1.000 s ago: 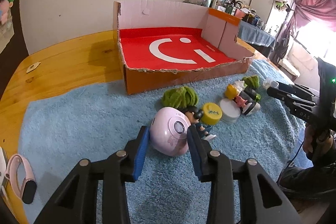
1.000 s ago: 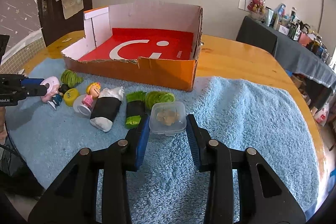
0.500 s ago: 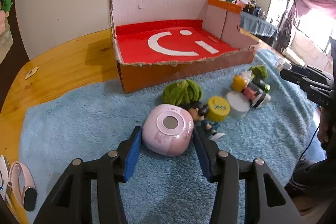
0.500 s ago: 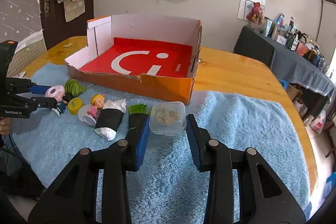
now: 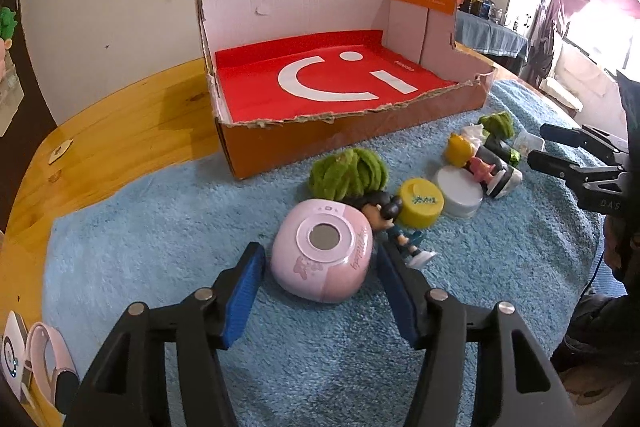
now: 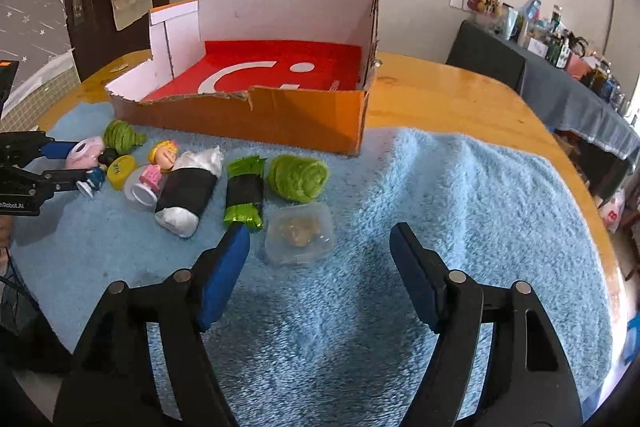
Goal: Organize objects
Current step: 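Lift the pink case with the left gripper while the right carries the clear box into the red box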
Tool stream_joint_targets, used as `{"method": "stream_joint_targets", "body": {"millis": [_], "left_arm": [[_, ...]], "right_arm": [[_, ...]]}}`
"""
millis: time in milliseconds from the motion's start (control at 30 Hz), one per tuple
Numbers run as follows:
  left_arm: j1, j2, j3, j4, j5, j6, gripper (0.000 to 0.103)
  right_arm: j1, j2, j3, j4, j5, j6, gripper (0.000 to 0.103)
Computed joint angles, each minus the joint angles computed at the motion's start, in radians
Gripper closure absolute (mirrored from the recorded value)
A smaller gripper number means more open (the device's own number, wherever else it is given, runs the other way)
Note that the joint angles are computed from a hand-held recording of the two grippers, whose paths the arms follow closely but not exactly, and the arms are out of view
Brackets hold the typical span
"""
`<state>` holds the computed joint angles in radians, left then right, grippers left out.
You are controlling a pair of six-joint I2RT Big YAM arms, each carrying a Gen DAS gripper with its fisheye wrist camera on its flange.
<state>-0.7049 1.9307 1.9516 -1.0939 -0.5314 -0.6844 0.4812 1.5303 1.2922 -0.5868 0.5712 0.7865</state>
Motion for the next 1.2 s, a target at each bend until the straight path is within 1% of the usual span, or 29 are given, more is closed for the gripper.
{"method": "stream_joint_targets", "body": {"millis": [67,100,133,167,200,300,367,433,500,633,700,767,933,1200], "left_arm": [[0.004,0.001,-0.001,0.007,0.014,0.012,0.043],[0.005,0.0,-0.002,0.014,0.019,0.019,0.052],[0.005,-0.002,-0.007,0.024,0.022,0.025,0.052],[0.005,-0.004,-0.012,0.033,0.021,0.025,0.052],[0.006,-0.008,-0.02,0.045,0.024,0.025,0.052],[0.006,-0.03,-0.052,0.079,0.036,0.02,0.052],[0.004,-0.048,-0.073,0.102,0.04,0.015,0.052],[-0.003,-0.056,-0.071,0.095,0.015,0.007,0.052],[-0.009,-0.068,-0.071,0.101,-0.006,0.015,0.052],[-0.026,-0.094,-0.071,0.139,-0.087,0.051,0.052],[-0.031,-0.107,-0.078,0.166,-0.109,0.073,0.052],[-0.036,-0.112,-0.078,0.176,-0.124,0.093,0.052],[-0.04,-0.112,-0.072,0.173,-0.122,0.107,0.052],[-0.038,-0.121,-0.067,0.203,-0.116,0.148,0.052]], "right_arm": [[-0.002,0.004,0.005,-0.006,0.003,-0.01,0.032],[-0.003,0.008,0.01,-0.008,-0.001,-0.02,0.036],[-0.004,0.018,0.022,-0.022,-0.005,-0.033,0.051],[-0.006,0.027,0.031,-0.034,-0.017,-0.046,0.069],[-0.007,0.033,0.036,-0.036,-0.023,-0.054,0.07],[0.0,0.034,0.04,-0.034,-0.002,-0.063,0.07],[0.006,0.022,0.031,-0.017,0.011,-0.062,0.07],[0.011,0.011,0.032,-0.02,0.031,-0.058,0.07],[0.013,-0.006,0.03,-0.007,0.04,-0.063,0.07],[0.02,-0.039,0.033,0.025,0.076,-0.093,0.07],[0.021,-0.043,0.04,0.033,0.086,-0.103,0.07],[0.021,-0.042,0.047,0.034,0.094,-0.105,0.07],[0.017,-0.036,0.049,0.031,0.078,-0.087,0.07],[0.01,-0.045,0.049,0.042,0.077,-0.071,0.07]]}}
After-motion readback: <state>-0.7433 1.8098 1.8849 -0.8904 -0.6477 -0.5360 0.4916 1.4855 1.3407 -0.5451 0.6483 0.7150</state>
